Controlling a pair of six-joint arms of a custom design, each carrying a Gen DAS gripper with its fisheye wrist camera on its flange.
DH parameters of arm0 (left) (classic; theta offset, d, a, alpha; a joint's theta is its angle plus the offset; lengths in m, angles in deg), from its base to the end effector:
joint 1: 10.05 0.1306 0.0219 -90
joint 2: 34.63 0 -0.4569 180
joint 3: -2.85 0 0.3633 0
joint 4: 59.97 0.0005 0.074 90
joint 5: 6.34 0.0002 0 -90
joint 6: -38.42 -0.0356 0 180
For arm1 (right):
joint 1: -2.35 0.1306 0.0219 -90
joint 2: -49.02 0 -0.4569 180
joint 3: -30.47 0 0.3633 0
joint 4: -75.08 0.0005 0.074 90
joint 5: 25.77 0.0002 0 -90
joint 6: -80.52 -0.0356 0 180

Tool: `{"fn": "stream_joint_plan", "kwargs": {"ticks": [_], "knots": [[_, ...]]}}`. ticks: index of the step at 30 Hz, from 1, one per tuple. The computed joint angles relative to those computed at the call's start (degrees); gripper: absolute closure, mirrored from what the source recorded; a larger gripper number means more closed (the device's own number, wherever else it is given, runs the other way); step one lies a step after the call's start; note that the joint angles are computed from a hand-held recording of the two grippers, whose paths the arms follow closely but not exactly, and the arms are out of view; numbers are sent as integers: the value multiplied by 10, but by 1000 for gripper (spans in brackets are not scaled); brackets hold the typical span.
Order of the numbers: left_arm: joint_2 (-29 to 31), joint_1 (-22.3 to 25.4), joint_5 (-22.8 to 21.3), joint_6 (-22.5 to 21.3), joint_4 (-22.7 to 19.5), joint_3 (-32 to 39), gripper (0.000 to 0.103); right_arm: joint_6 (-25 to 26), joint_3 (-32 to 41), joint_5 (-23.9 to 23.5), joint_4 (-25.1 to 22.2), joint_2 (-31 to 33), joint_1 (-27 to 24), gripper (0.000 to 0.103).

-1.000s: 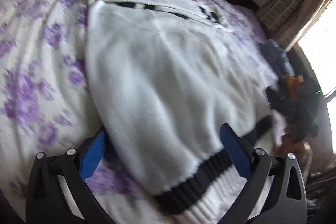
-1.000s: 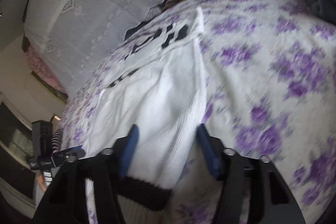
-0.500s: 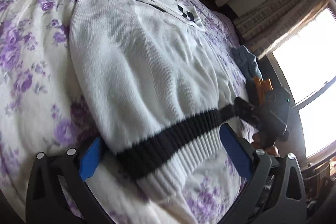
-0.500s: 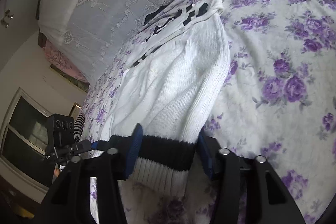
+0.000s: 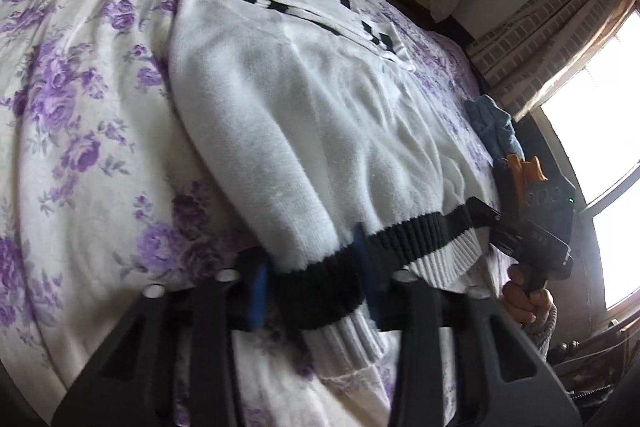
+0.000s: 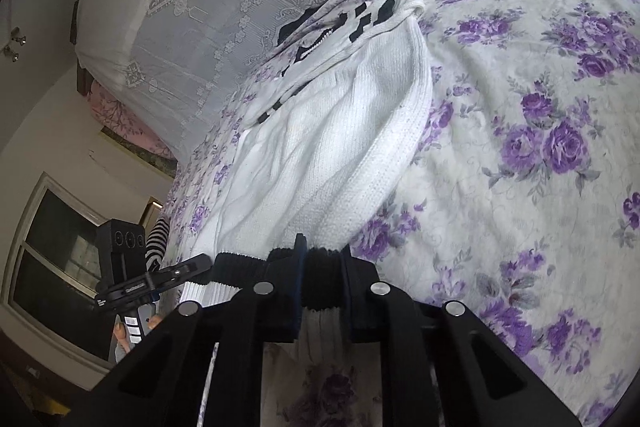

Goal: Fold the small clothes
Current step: 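Lift the hem and fold it toward the collar with the right tool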

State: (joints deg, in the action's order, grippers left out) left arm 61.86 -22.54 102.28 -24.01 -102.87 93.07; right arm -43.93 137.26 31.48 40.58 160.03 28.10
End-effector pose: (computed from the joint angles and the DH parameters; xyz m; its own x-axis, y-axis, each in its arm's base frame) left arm 0.4904 -0.1208 0.4632 -0.8440 -0.2623 -0.4678 0.0204 0.8559 -0.5168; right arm 0.5584 0.2902 0.4652 -0.8863 0.1007 -0.4520 -0.2961 0.6272 0.7204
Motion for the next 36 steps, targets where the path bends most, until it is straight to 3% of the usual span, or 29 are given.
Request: {"fn": "stream_joint_plan", "kwargs": {"ticks": [3,9,18,27,36], "knots": [[2,1,0,2,-4,7,83,5,-2,11,7,-8,2,90],[-8,1,-13,-20,2,25,83,26,37,13,-23,-1,1,90],[18,5,-44,-53,-32,96,84,55,156,31,-80,43,1,90],[67,13,-73,-74,-67,190,84,35,319,43,-144,131,-4,90],[119,26,-80,-84,-101,260,84,21,550,51,-262,254,-8,90]]}}
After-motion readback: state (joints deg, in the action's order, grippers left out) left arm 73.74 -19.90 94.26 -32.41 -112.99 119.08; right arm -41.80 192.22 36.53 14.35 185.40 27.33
